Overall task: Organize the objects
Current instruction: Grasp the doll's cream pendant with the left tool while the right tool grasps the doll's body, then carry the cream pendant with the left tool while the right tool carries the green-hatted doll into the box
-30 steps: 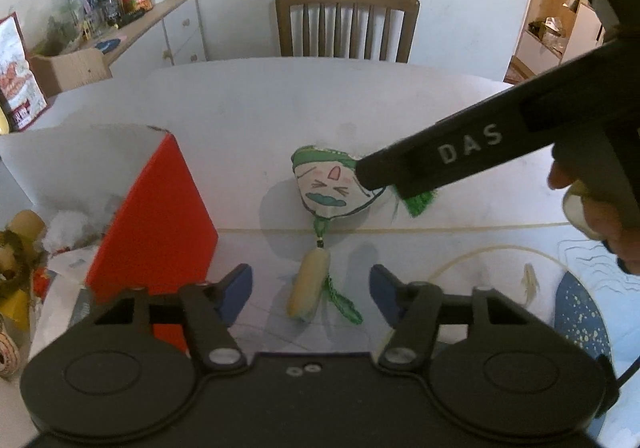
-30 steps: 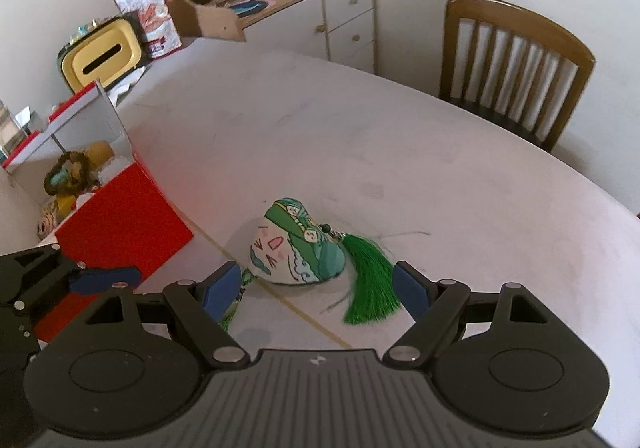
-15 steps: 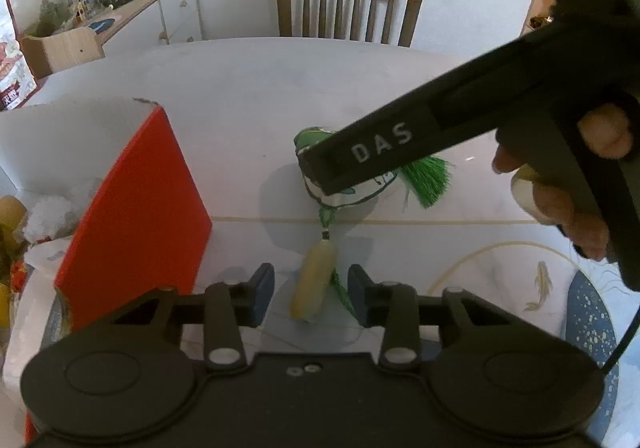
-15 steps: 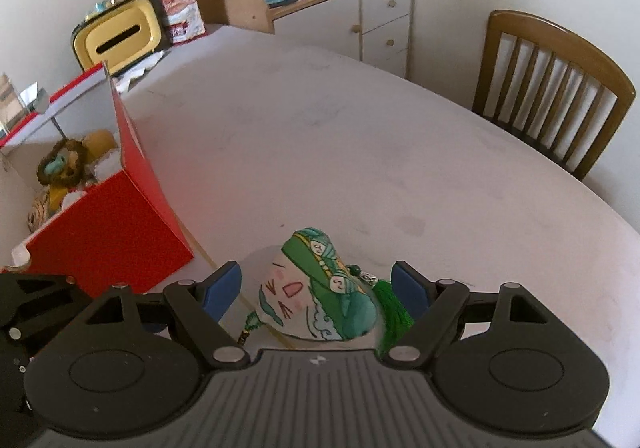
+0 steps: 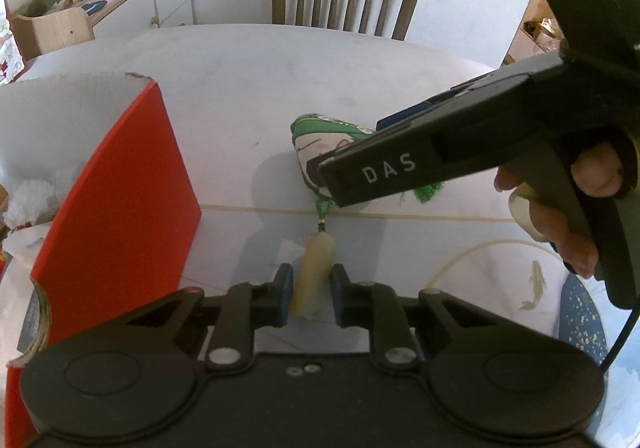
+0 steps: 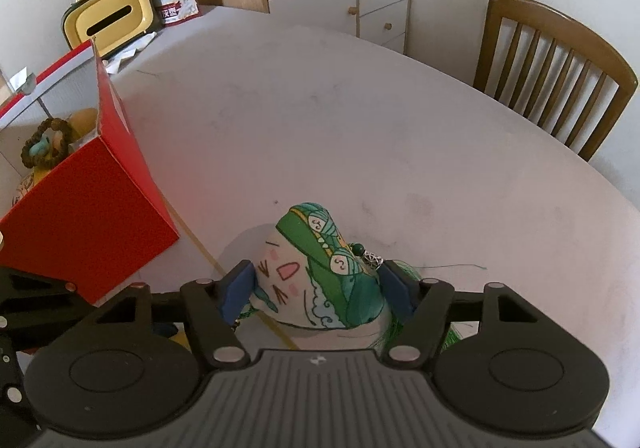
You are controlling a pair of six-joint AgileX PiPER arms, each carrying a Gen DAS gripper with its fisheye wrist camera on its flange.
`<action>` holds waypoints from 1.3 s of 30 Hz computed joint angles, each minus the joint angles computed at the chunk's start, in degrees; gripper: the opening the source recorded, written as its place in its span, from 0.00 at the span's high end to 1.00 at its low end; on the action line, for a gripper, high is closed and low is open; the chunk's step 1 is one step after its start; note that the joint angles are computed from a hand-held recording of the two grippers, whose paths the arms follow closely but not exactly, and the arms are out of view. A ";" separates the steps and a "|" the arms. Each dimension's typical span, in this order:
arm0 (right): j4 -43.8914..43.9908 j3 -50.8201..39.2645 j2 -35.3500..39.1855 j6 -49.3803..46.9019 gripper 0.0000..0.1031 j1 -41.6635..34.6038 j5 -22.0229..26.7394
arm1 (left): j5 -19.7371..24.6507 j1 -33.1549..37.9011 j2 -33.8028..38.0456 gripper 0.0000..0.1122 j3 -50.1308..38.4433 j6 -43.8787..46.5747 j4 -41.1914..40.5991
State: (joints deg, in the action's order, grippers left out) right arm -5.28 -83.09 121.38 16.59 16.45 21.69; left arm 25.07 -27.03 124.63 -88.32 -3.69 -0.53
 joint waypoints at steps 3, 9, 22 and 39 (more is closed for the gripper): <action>-2.40 0.52 -0.25 2.36 0.37 0.50 -0.32 | 0.07 0.01 -0.07 0.85 0.10 -0.15 0.27; -7.51 2.21 -1.42 8.19 0.40 1.39 -0.67 | -0.40 -0.26 -1.17 0.88 1.51 -0.21 0.28; -14.38 15.32 -12.95 20.71 0.40 2.93 -2.57 | 0.69 0.15 -8.49 0.88 6.56 5.25 -5.56; -24.44 27.77 -31.66 39.67 0.40 13.51 7.99 | 6.81 0.78 -17.17 0.88 9.30 10.88 -10.42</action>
State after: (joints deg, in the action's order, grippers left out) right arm -29.72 -55.33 89.72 56.26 29.95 29.68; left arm 31.88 -26.24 107.45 -79.02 7.19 -10.95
